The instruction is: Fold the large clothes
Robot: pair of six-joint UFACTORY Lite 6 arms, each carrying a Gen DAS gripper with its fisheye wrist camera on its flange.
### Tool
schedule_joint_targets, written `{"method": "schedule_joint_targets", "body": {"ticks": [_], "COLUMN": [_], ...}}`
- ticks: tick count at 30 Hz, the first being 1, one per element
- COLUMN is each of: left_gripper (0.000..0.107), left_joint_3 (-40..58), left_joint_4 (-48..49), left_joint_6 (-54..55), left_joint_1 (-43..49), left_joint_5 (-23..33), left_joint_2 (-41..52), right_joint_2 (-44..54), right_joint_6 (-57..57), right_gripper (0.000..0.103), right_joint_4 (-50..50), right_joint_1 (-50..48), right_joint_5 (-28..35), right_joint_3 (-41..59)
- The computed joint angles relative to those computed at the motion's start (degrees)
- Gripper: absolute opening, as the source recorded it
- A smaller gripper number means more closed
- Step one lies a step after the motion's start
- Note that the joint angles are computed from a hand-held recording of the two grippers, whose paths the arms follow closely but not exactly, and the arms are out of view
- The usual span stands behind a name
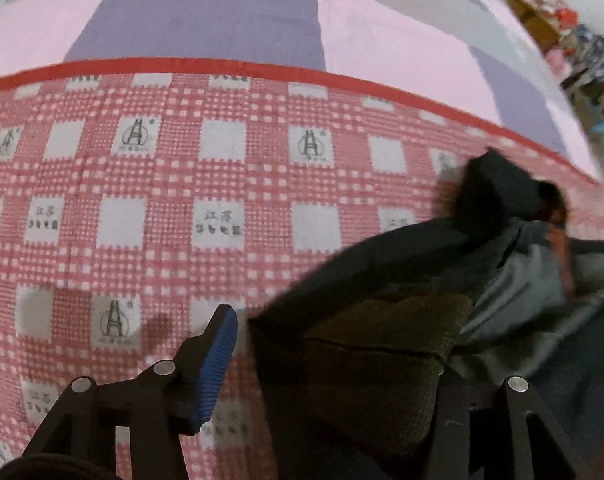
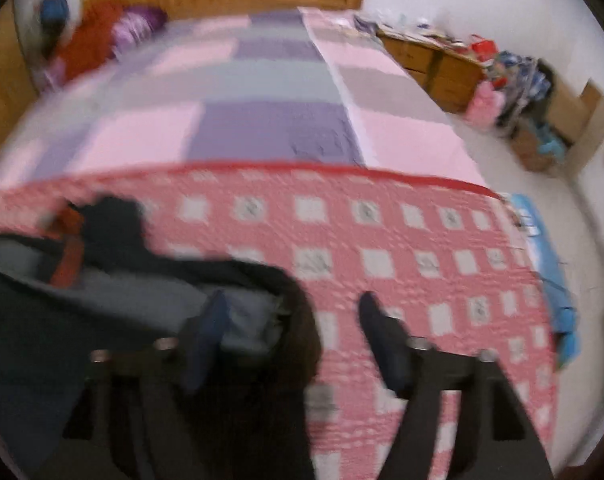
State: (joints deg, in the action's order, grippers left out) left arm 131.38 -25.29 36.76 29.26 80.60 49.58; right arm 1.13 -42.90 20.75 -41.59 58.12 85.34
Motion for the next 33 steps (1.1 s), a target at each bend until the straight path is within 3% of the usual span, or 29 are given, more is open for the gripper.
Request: {"method": "schedule_joint_targets", "body": {"ticks": [2,4,6,9,11,13,15,17,20,22,27,30,33], "left_gripper": [0.059,0.061,0.062,0.077,0.079,0.079,0.079,0.084,0.089,0.098,0.099,0.099,0.099], "left_joint_3": [5.90,4.46,-1.05,-0.35,-5.90,-13.78,-12.52,-7.79,2.35,1.68,-25.62,-43.61,-61.59], "left_joint_4": [-2.95,-4.49,-5.92,-3.84,4.35,6.65,-0.31,-6.22,-14.35,-19.93,-10.68,-6.41,-8.24], "left_joint_6": [-0.19,-1.93,-2.61,-8.60,-9.35,-6.88,-5.75,-7.42,-12.98,-14.83,-5.22,-2.46,-0.89], "left_joint_1": [2.61,3.76,4.09,2.69,-0.77,-3.42,-3.33,-3.16,-2.38,-0.48,-5.62,-13.29,-20.09], "left_joint_5": [5.60,5.65,4.32,7.28,0.74,-6.48,-4.58,-2.35,-0.33,-1.44,-18.21,-21.47,-27.44], "left_joint_2": [3.37,2.63,0.47,4.78,0.90,-5.67,-6.41,-5.29,-2.10,-3.36,-25.67,-39.68,-51.46], "right_joint_2": [-1.62,-7.13,-14.92,-31.04,-41.53,-50.24,-53.83,-50.23,-42.21,-36.58,-24.81,-12.53,-5.01], "right_joint_6": [-2.39,-4.76,-9.05,-14.09,-13.82,-7.02,3.41,15.40,24.83,29.42,37.69,39.58,43.34], "right_gripper": [0.075,0.075,0.075,0.075,0.075,0.075,0.075,0.076,0.081,0.084,0.100,0.103,0.102], "right_joint_4": [5.52,8.74,10.50,6.33,0.71,-6.29,-10.92,-16.32,-20.44,-23.31,-28.25,-27.89,-28.43], "right_joint_1": [-3.37,-5.93,-7.75,-5.76,0.13,11.95,23.94,32.98,38.55,40.99,44.34,42.52,41.45], "right_joint_5": [4.22,6.87,10.09,13.01,13.17,9.88,4.17,-1.84,-7.32,-9.88,-17.77,-22.41,-22.56], "right_joint_3": [2.33,-0.61,-7.22,-22.25,-31.93,-40.75,-47.03,-48.03,-46.13,-44.38,-41.03,-34.02,-26.60]}}
